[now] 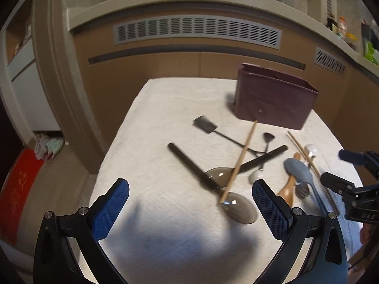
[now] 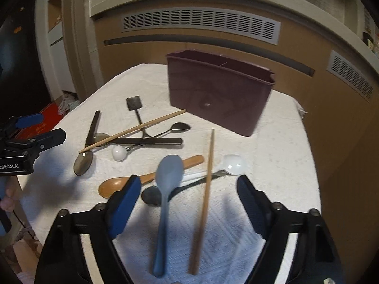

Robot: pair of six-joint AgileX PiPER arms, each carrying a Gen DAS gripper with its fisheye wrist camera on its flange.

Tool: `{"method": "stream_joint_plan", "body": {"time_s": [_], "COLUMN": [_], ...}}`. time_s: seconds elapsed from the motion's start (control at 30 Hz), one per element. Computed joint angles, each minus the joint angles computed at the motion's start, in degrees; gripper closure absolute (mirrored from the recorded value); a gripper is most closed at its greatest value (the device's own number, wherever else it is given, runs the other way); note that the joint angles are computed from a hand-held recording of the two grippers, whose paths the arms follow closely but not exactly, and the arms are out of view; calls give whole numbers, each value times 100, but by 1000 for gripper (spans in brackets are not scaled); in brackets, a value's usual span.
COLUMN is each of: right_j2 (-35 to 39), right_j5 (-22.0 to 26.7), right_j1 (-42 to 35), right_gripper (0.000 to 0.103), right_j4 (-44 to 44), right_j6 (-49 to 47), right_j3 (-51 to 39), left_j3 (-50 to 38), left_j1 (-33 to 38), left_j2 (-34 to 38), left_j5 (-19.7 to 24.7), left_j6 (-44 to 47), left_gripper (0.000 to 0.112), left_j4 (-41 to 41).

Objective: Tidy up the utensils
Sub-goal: 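Grasp the blue-gray plastic spoon with the right tool while the left tool grasps the small black spatula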

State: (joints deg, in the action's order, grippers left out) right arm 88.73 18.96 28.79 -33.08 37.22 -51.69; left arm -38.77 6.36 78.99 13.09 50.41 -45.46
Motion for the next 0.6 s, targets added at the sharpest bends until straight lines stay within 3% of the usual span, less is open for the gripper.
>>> {"method": "stream_joint_plan", "body": {"time_s": [0.1, 0.17, 0.23, 0.33, 0.4, 0.5, 0.6], "right_j2": [531, 903, 1159, 1343, 1294, 962, 592], "right_j5": [73, 280, 452, 549, 573, 551, 438], "right_j1": [68, 156, 121, -15, -44, -31, -127], "right_gripper": [36, 43, 49, 51, 73, 72, 72], "right_j4": [778, 714, 1047, 1705, 1767, 1211, 681], "right_j6": [-915, -879, -1115, -1633, -1715, -1183, -625], "right_j3": [-526, -884, -1149, -1299, -1239, -958, -588], "left_j3": [-453, -415, -272, -229, -253, -300, -546], "left_j1": [703, 805, 791, 979, 894, 592, 393], "left_j2": [468, 529, 483, 530, 557, 547, 655], "left_j5": [1122, 1108, 930, 1421, 1559, 1403, 1528], "left_j6": [-33, -11, 345, 1381, 1555, 1451, 1376], "left_gripper": [12, 25, 28, 29, 29, 36, 54], "left_j4": [22, 96, -71, -867, -944, -806, -729]}}
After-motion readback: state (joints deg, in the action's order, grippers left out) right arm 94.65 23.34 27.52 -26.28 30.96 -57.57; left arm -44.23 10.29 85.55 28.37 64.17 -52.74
